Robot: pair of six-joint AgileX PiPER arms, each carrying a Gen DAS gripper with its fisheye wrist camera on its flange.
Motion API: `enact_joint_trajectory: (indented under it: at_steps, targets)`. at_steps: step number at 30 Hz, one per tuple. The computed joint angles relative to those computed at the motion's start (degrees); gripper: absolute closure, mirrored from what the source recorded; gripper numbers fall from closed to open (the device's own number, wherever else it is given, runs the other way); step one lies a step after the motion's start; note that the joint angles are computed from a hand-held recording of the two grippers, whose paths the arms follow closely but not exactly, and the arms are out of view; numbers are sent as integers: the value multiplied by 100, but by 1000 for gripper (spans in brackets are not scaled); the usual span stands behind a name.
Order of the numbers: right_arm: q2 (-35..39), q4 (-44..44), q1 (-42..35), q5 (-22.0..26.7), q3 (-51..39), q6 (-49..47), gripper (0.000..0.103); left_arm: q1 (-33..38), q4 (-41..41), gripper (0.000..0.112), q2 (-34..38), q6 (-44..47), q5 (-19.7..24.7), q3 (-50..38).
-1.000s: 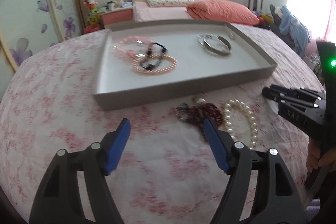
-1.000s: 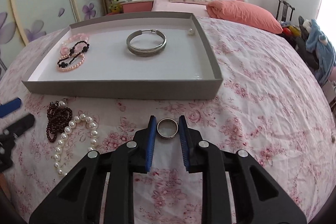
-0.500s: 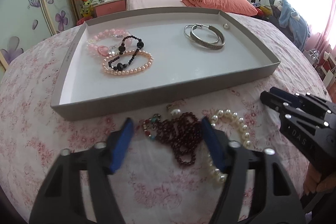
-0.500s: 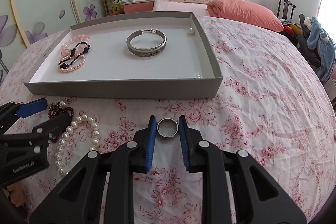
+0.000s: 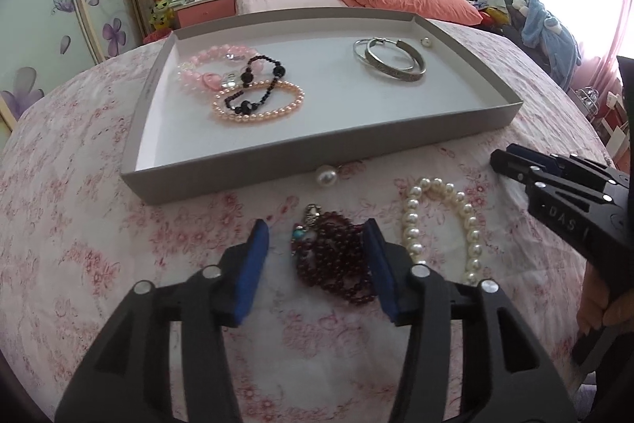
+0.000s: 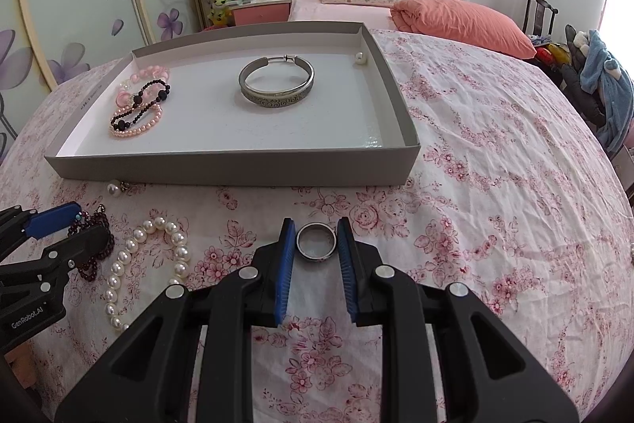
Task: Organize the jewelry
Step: 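Grip the silver ring with the right tool while the left tool lifts the red bead necklace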
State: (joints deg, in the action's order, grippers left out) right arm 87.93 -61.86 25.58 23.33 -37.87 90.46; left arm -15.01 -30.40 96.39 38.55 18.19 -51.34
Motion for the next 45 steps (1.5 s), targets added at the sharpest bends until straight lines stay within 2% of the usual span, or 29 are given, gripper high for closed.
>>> enact_joint_trajectory:
  at_steps: [4,6,8,14,20,24,45]
  targets:
    - [-2,-6,-15,-16,6,-2,80,-72,304,66,34,-367,-122,-27]
    - [0,-8,-12,-15,5,3,80,-101,537,87,32,-595,-217,-20]
    - [-9,-17,-17,-26,18,12,80,-43,552,91,40,-639,-140,-63]
    - [0,-54,-47,-90,28,54,80,334,628,91,-49,-593,-204,54]
    - [-9,-71,-60,-122,45,75,80,454,220,88,-110,-50,-652,324]
    - [-13,-74,-71,-134,50,72,80,539,-150,88,-99,318,-573,301]
    - [-19,-83,-98,-180,60,84,80,572,-297,88,-92,473,-544,292]
